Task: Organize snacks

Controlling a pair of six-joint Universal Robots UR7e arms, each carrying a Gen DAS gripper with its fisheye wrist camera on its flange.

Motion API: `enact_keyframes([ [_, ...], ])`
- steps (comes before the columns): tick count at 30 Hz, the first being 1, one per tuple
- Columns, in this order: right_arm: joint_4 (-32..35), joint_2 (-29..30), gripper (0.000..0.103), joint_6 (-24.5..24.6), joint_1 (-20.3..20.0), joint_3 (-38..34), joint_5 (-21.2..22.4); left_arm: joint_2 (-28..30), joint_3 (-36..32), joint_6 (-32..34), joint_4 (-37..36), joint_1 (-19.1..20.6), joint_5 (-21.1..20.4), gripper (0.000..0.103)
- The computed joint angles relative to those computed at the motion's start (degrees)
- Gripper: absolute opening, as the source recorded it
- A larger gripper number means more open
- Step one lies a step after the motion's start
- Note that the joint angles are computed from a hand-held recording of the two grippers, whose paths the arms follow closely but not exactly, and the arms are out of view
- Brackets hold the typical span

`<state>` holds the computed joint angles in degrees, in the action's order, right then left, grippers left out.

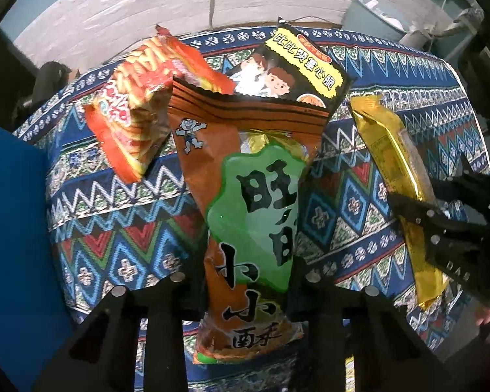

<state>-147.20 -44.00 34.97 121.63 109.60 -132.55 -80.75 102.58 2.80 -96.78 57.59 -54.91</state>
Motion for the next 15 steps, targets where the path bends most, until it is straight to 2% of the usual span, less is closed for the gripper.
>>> enact_keyframes([
  [8,4.09,-2.02,0.032,1.67,2.43,-0.54,-0.8,-4.64,-0.26,4.02,1.65,0.09,2.12,0.032],
  [15,7.83,-3.77,0.031,3.32,4.99,-1.21,-1.28,-8.86,-0.08,6.06,3.09,-2.03,4.38,0.032],
])
